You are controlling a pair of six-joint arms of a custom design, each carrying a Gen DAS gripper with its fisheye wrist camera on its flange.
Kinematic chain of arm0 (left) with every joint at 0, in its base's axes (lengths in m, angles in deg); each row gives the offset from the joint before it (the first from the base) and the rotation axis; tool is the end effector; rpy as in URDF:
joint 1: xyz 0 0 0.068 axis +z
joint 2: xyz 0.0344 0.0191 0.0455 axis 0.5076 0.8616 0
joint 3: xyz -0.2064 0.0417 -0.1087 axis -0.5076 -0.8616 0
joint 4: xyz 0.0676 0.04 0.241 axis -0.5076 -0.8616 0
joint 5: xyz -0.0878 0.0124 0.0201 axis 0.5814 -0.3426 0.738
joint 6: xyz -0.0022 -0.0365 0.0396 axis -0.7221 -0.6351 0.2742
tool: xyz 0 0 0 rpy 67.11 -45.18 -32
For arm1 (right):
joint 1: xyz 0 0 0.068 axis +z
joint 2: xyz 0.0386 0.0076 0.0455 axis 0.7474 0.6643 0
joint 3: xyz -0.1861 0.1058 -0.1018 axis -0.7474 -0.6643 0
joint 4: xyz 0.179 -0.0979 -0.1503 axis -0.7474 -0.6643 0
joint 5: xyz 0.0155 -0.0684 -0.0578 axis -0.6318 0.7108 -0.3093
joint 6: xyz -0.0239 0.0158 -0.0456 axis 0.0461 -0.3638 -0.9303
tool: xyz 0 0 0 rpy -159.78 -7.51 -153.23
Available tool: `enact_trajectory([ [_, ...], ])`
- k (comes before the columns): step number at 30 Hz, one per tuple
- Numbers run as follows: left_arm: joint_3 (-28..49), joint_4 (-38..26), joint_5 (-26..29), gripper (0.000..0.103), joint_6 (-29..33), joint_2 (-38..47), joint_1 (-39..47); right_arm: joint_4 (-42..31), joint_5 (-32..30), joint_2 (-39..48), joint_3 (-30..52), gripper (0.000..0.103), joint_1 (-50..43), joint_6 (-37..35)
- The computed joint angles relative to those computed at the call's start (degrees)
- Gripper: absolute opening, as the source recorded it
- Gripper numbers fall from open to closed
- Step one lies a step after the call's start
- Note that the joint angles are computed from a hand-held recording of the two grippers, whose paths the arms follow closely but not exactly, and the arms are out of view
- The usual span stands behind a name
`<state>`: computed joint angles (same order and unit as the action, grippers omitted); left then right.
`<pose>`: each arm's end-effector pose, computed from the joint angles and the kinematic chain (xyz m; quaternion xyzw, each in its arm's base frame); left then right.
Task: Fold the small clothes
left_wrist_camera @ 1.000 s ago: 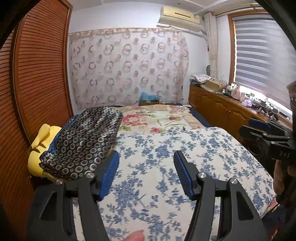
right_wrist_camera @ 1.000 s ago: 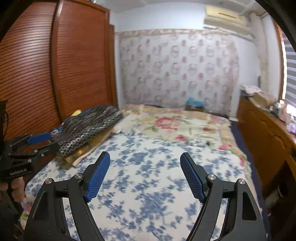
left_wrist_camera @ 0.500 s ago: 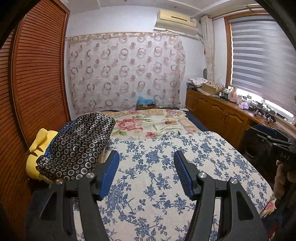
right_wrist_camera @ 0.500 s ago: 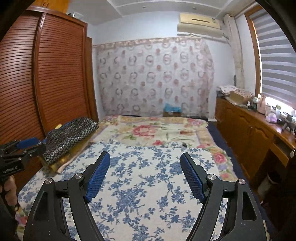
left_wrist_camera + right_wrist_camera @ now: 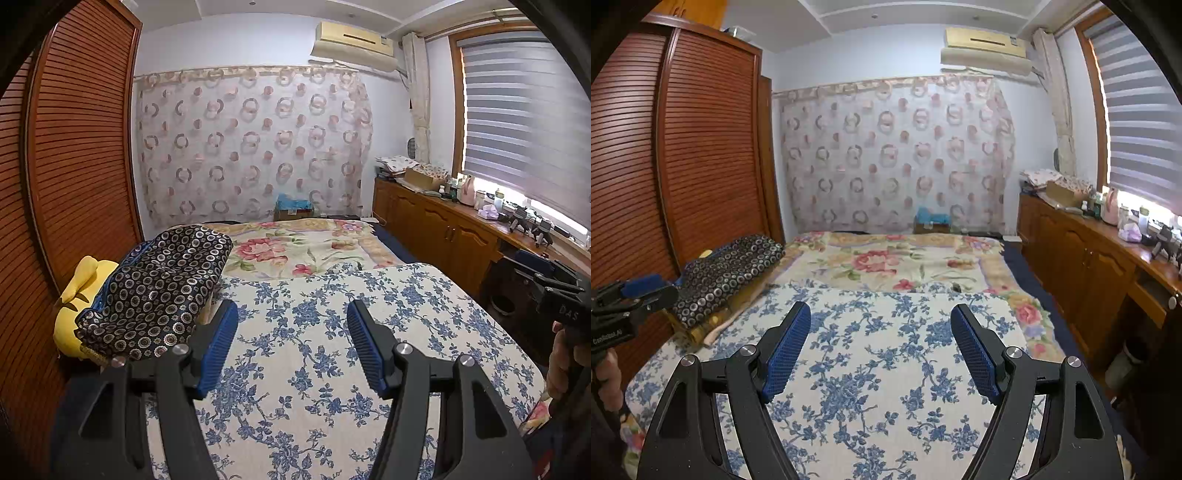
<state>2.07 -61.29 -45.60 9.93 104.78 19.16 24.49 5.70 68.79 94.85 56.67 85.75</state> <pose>0.2804 -0.0690 0.1958 0.2279 0.8104 -0.1688 0.5127 0.1903 0.0169 0.1757 0.0798 0.8171 -0.0498 0.5687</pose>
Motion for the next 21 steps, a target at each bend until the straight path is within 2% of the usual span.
enact_trajectory([
  [21, -0.63, 0.46, -0.1, 0.061, -1.12, -1.19, 0.25, -0.56, -0.29, -1.47, -0.96, 0.08, -0.75, 0.28],
])
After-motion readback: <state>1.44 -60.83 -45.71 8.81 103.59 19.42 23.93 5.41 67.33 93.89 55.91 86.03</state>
